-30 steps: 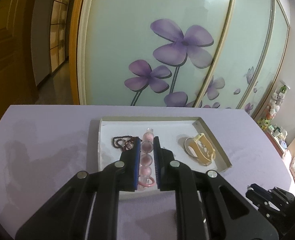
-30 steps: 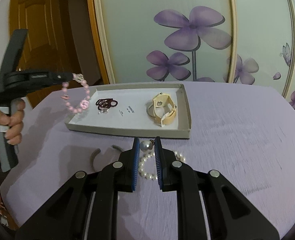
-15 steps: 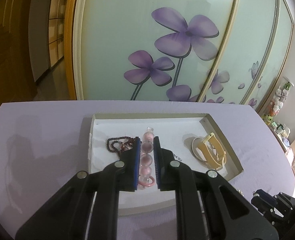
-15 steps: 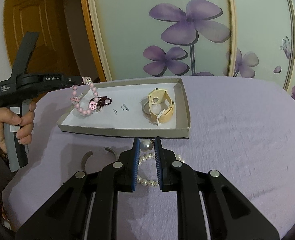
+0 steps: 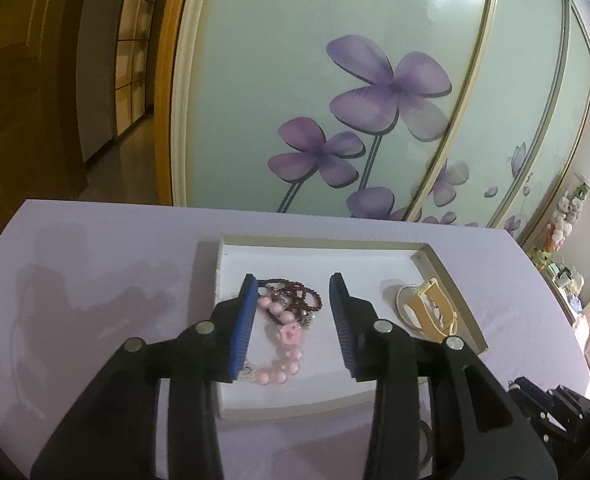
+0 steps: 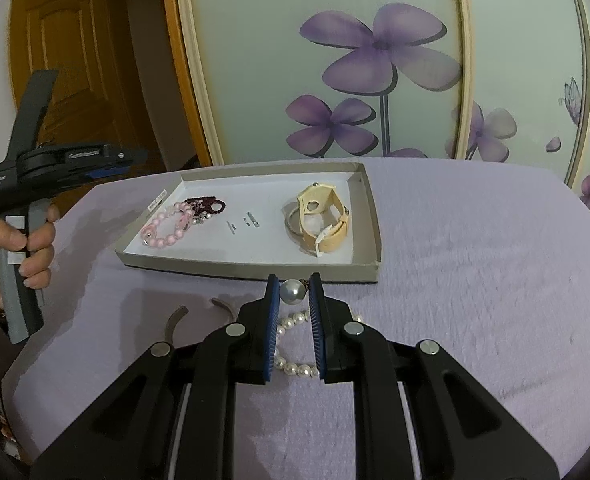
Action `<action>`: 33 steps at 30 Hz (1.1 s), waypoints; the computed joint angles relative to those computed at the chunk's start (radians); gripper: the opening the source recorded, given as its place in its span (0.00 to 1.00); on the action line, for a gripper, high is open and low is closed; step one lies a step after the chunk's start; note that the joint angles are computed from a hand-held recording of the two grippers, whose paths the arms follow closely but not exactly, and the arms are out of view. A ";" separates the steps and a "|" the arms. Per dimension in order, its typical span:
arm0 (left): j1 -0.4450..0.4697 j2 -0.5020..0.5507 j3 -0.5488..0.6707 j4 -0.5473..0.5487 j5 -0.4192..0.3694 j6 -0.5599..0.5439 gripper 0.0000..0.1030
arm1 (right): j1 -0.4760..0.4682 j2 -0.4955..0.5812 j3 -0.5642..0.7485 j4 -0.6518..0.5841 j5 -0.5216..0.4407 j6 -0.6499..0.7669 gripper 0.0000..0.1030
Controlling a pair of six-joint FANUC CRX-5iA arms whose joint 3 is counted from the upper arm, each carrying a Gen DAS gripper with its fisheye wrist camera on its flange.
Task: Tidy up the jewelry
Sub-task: 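Carry the pearl earring into the tray and open the right tool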
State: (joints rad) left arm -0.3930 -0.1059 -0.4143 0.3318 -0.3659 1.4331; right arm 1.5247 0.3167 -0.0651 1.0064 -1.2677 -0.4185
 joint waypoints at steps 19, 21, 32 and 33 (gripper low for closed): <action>0.054 -0.130 -0.109 0.043 0.034 -0.075 0.54 | -0.193 0.202 0.311 -0.166 0.108 0.425 0.15; 0.059 -0.138 -0.120 0.049 0.026 -0.084 0.54 | -0.206 0.200 0.306 -0.169 0.135 0.412 0.16; 0.063 -0.194 -0.213 0.142 0.004 -0.177 0.57 | -0.119 0.054 0.097 -0.053 0.089 0.190 0.44; 0.062 -0.202 -0.221 0.145 0.000 -0.179 0.57 | -0.109 0.043 0.082 -0.048 0.083 0.170 0.44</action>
